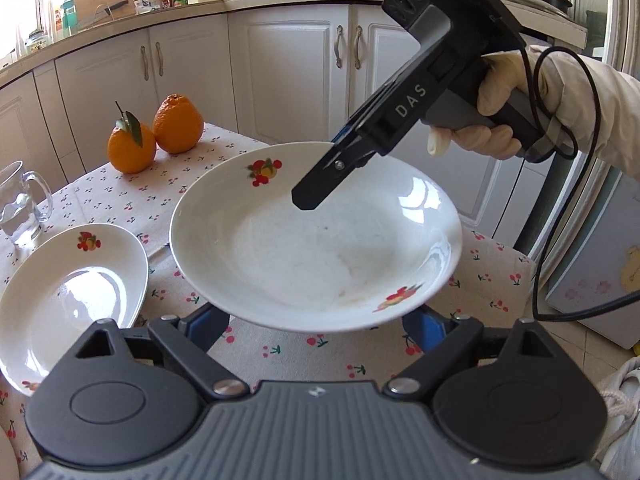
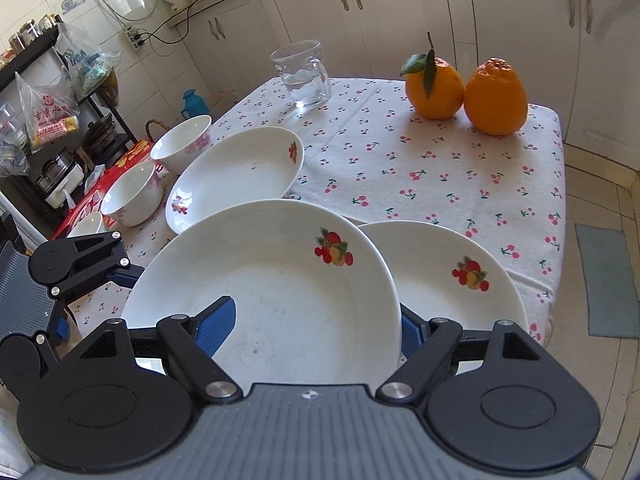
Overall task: Organize plates and bowls
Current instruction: 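Lift the plate with the right tool and carry it toward another white plate, then lower the held plate onto the other white plate with the right tool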
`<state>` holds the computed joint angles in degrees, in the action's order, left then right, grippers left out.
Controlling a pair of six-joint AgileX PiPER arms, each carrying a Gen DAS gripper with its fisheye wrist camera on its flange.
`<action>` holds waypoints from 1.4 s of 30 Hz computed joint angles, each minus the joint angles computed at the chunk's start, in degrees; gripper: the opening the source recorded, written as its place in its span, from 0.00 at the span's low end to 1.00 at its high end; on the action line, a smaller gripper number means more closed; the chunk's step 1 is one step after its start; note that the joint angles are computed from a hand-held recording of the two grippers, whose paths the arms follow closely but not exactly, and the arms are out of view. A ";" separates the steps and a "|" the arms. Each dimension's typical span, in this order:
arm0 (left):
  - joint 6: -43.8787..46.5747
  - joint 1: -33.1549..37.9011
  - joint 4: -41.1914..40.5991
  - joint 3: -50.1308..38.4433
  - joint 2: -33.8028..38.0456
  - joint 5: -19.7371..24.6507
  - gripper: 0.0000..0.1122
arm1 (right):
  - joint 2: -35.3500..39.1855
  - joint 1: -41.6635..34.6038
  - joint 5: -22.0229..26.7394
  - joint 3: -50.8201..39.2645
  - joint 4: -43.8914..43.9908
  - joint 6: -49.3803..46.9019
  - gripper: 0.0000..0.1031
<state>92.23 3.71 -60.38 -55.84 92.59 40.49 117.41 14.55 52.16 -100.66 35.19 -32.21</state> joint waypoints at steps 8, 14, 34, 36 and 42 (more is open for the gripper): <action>-2.02 -2.57 1.42 -2.50 2.55 -1.29 0.83 | 1.48 -2.19 -0.85 0.28 1.18 -1.01 0.83; -3.46 -3.14 2.46 -3.35 3.17 -1.59 0.83 | 2.75 -3.25 -1.30 0.59 2.75 -2.11 0.83; -4.06 -4.84 3.55 -7.92 6.96 -2.83 0.83 | 2.75 -5.08 -3.20 3.51 3.61 -2.34 0.83; -2.92 -4.84 3.15 -8.03 7.20 -3.10 0.83 | 2.26 -5.29 -3.46 4.19 3.62 -2.36 0.83; -1.52 -5.37 2.36 -8.16 7.94 -3.77 0.83 | 0.68 -5.52 -4.43 6.44 3.24 -1.79 0.84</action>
